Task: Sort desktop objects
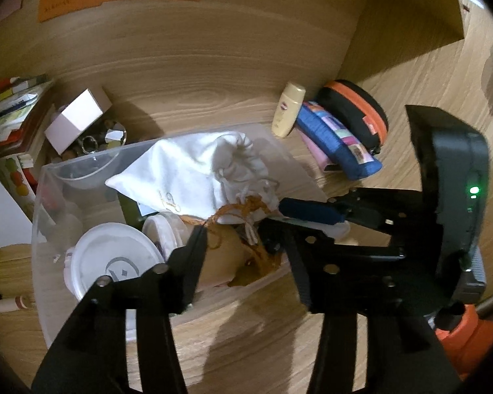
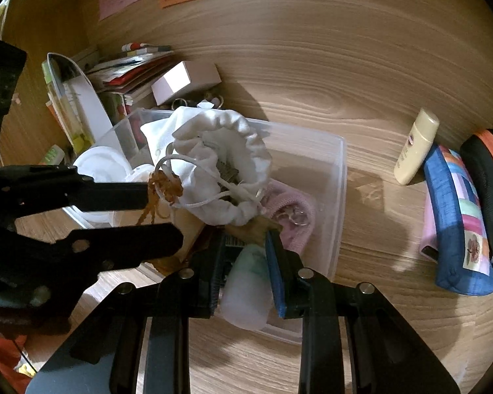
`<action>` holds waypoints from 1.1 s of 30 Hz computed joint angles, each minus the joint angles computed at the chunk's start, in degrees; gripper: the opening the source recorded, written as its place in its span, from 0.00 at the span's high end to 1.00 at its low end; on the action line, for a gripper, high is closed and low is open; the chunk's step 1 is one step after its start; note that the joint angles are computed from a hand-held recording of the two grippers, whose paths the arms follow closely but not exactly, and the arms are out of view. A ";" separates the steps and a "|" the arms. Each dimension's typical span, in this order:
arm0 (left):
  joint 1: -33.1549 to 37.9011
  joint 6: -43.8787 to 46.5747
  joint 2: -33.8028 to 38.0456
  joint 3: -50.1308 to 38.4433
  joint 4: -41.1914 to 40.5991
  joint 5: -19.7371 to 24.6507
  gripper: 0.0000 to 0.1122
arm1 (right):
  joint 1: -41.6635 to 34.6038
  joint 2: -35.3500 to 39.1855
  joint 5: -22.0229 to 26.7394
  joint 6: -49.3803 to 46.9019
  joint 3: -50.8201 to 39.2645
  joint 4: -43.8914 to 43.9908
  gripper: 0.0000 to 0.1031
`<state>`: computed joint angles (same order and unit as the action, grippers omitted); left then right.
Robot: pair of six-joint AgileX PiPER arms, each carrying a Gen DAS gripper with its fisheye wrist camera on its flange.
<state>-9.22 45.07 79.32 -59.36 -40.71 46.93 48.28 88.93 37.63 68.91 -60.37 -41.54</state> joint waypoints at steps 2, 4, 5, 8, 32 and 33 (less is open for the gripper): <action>0.32 0.55 -0.27 0.08 -0.53 0.54 0.51 | 0.28 0.17 0.73 -0.30 -0.41 0.19 0.78; 0.13 0.36 -0.81 0.33 -0.23 0.41 0.50 | 1.07 0.53 2.50 -0.07 -1.18 -0.21 0.77; 0.05 0.31 -1.05 0.48 -0.19 0.29 0.48 | 1.21 0.77 3.09 -0.25 -1.68 -0.19 0.77; -0.30 -0.46 -2.28 1.12 0.84 -1.08 0.41 | 2.29 0.52 4.77 1.03 -2.05 -1.35 0.64; 4.30 -8.09 -16.49 8.77 9.77 -6.45 0.19 | 15.51 -6.53 19.14 14.83 -0.49 -11.16 0.20; 4.54 -8.62 -17.14 9.24 10.24 -6.71 0.18 | 16.02 -7.01 19.30 15.37 -0.14 -11.29 0.20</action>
